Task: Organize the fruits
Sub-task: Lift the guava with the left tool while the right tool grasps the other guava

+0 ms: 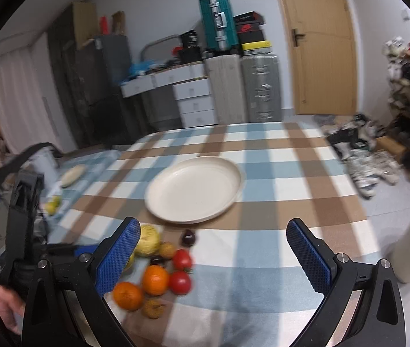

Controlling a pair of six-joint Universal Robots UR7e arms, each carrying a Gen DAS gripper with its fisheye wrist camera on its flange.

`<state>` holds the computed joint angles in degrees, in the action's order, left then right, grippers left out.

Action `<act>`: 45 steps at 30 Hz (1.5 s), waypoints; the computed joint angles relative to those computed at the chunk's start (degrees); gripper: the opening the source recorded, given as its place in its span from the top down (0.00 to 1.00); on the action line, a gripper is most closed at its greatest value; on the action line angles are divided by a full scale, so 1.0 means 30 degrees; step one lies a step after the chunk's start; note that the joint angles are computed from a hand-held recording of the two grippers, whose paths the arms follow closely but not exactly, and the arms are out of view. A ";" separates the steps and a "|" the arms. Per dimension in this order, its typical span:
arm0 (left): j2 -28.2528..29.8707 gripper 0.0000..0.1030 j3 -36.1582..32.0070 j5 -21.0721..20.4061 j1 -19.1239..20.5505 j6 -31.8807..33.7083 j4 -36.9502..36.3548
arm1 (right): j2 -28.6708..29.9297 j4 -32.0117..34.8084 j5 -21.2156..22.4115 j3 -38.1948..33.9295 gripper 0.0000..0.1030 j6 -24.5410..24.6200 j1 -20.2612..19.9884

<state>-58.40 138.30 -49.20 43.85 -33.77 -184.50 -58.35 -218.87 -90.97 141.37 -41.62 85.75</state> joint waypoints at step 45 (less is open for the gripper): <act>-0.5231 0.55 0.2639 0.3244 -0.1936 0.1042 -0.0530 | 0.7001 0.8119 -0.6607 -0.6908 0.51 -0.1082 0.4013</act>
<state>-74.10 146.22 -39.47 38.04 -30.64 -186.09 -37.35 -194.51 -110.79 120.64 -44.87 97.79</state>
